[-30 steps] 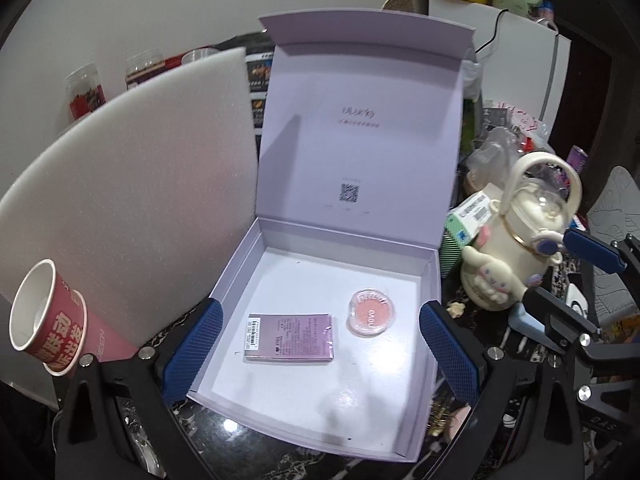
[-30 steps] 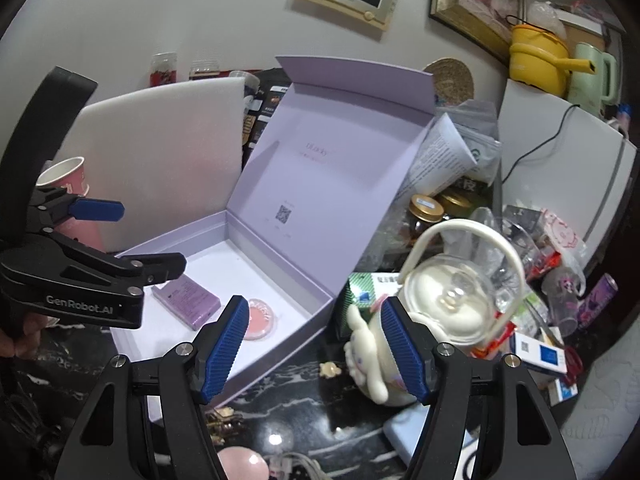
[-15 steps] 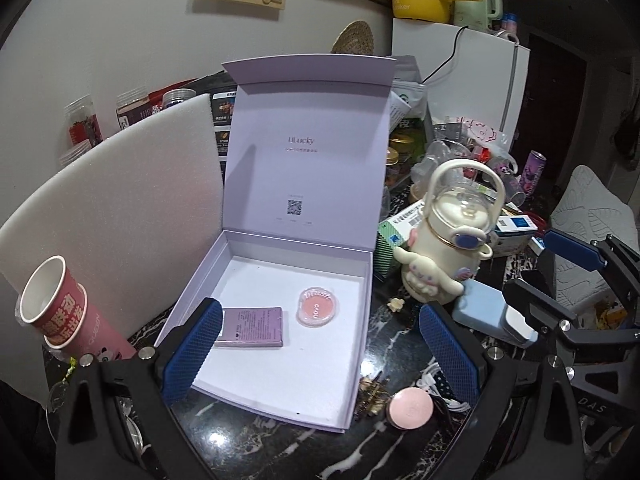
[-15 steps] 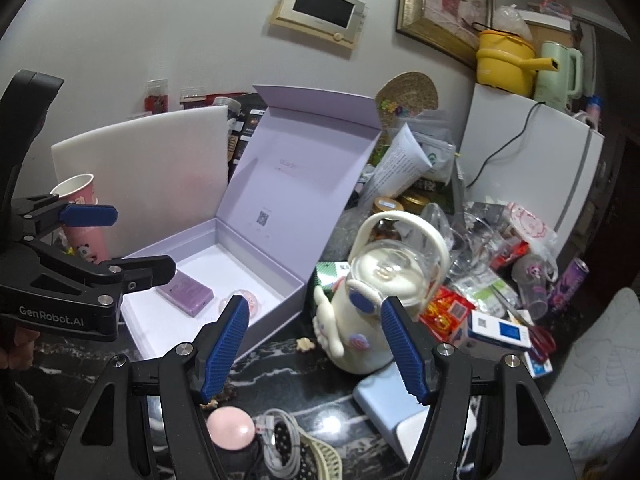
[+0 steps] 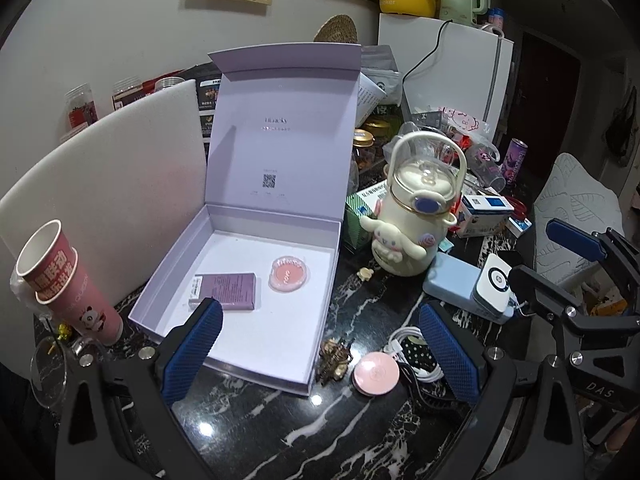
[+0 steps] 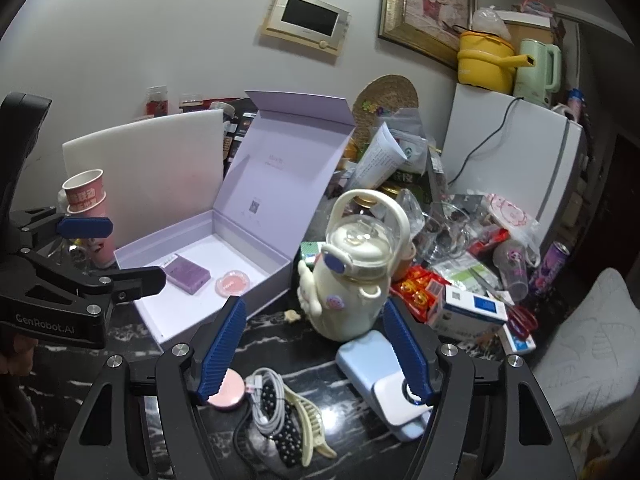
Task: Organize rigid objects
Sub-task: 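Open both tools and withdraw them from the lavender box, then grasp the round pink compact with left tool while right tool grasps the cream hair claw clip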
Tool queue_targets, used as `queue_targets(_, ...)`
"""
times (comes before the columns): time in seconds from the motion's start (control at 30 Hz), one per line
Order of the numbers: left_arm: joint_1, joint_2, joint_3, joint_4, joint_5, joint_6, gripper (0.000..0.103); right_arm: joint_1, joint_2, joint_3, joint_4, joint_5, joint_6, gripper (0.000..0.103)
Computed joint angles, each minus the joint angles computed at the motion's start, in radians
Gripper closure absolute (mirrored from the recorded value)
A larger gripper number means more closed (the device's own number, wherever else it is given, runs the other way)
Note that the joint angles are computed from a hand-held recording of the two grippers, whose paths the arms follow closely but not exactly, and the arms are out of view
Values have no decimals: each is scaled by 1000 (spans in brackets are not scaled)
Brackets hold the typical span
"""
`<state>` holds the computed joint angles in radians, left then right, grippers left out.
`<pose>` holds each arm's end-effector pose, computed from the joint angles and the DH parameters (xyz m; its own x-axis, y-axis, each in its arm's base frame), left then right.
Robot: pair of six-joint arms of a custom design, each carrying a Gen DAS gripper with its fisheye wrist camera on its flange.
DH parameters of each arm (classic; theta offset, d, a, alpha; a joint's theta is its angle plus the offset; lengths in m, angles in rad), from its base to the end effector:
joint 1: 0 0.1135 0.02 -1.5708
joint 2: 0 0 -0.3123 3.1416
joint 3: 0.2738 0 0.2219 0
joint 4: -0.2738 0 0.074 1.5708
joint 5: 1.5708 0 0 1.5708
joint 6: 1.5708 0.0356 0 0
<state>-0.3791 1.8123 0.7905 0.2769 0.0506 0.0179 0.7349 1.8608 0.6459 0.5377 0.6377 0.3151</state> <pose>0.3132 -0.1267 0.1915 -0.6224 0.2672 -0.7357 0.4154 0.9094 -0.0211 0.2516 0.1988 0.1691 -0.5023 -0.1183 -0.8566 -0.0409 0.9927 -0.1132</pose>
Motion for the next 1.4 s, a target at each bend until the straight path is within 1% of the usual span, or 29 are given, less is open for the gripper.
queue_targets(0.17, -27, -16, -58, 47, -8, -15, 3, 14, -9, -54, 33, 13, 26, 29)
queue_targets(0.33, -37, -8, -94, 85, 25, -37, 3, 29, -6, -104, 59, 26, 64, 28)
queue_targets(0.4, -40, 2, -100, 94, 37, -33, 3, 30, -2, -120, 66, 27, 79, 28)
queue_targets(0.67, -61, 67, -117, 147, 38, -35, 3, 22, 39, -173, 114, 24, 133, 28)
queue_targets(0.93, -68, 151, -121, 205, 61, -43, 3, -3, 119, -217, 223, 1, 133, 28)
queue_targets(1.0, -70, 176, -110, 201, 65, -45, 3, -16, 140, -228, 257, -18, 129, 28)
queue_targets(1.1, -71, 211, -107, 222, 71, -51, 3, -34, 176, -241, 313, -46, 123, 28)
queue_targets(1.27, -78, 260, -99, 256, 60, -57, 3, -61, 236, -248, 381, -79, 112, 28)
queue_targets(1.4, -95, 300, -83, 268, 28, -54, 3, -79, 276, -258, 437, -107, 102, 28)
